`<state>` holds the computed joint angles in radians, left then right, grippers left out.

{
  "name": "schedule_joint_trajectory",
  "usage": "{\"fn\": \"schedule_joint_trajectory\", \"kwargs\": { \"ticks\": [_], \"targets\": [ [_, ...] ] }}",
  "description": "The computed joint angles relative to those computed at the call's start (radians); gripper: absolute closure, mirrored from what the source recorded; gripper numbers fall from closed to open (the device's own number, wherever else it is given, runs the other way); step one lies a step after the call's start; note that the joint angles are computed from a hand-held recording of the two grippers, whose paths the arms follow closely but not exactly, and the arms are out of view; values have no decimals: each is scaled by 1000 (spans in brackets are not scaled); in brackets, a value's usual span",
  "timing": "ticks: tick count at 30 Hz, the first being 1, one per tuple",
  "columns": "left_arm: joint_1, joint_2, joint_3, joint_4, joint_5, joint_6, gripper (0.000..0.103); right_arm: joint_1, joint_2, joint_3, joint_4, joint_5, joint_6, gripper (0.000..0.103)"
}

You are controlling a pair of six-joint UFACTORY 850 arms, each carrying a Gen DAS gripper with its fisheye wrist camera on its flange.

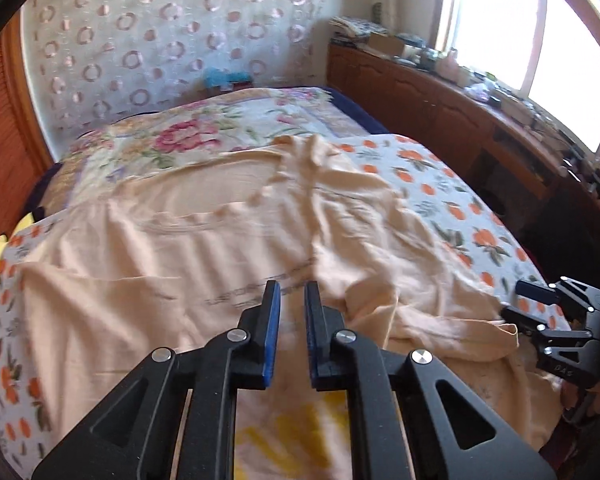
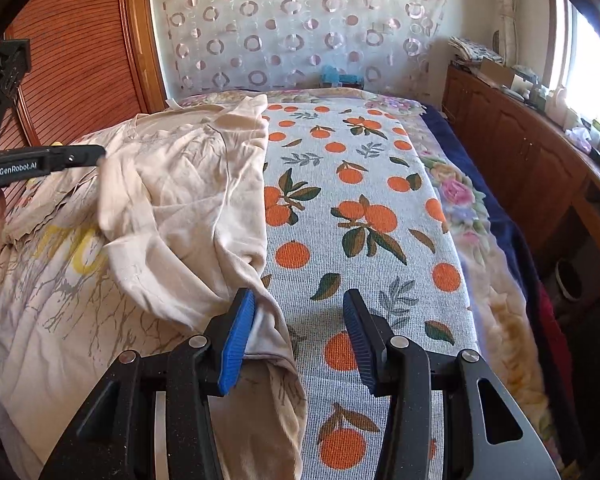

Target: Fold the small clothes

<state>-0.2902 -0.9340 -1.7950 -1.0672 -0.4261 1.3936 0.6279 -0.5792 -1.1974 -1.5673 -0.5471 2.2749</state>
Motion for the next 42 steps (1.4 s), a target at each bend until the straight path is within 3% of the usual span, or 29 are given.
{"fn": "schedule_joint_trajectory", "kwargs": {
  "ticks": [4, 9, 13, 17, 21, 23, 26, 27, 32, 38, 42],
  "targets": [
    [20, -5, 0, 4, 4, -6, 90, 1, -1, -2, 4, -2, -5, 55],
    [30, 3, 23, -67, -42, 82, 58, 12, 13, 16, -38, -34, 33, 55],
    [27, 33, 73, -123, -37, 176, 56, 28, 54, 44, -155, -30, 132, 55],
    [28, 57, 110, -158, -31, 237, 55, 34, 57, 24, -293, 46, 213, 55],
    [42, 75, 140, -204, -46, 294, 26, 21, 0, -53, -265, 140, 129, 55],
    [49, 81, 152, -220, -50, 313, 26, 14, -26, -85, -211, 159, 57, 59],
    [57, 87, 167, -252, -34, 343, 26, 1, -46, -107, -187, 191, 24, 79],
    [59, 87, 169, -258, -29, 348, 26, 0, -44, -101, -224, 199, 54, 91],
    [63, 78, 157, -253, -28, 325, 26, 12, -16, -68, -517, 236, 223, 96],
    [51, 75, 154, -249, -28, 304, 26, 30, -32, -71, -246, 259, -95, 96],
    [31, 47, 108, -185, -40, 218, 26, 28, -28, -65, -207, 253, -121, 95]
  ]
}}
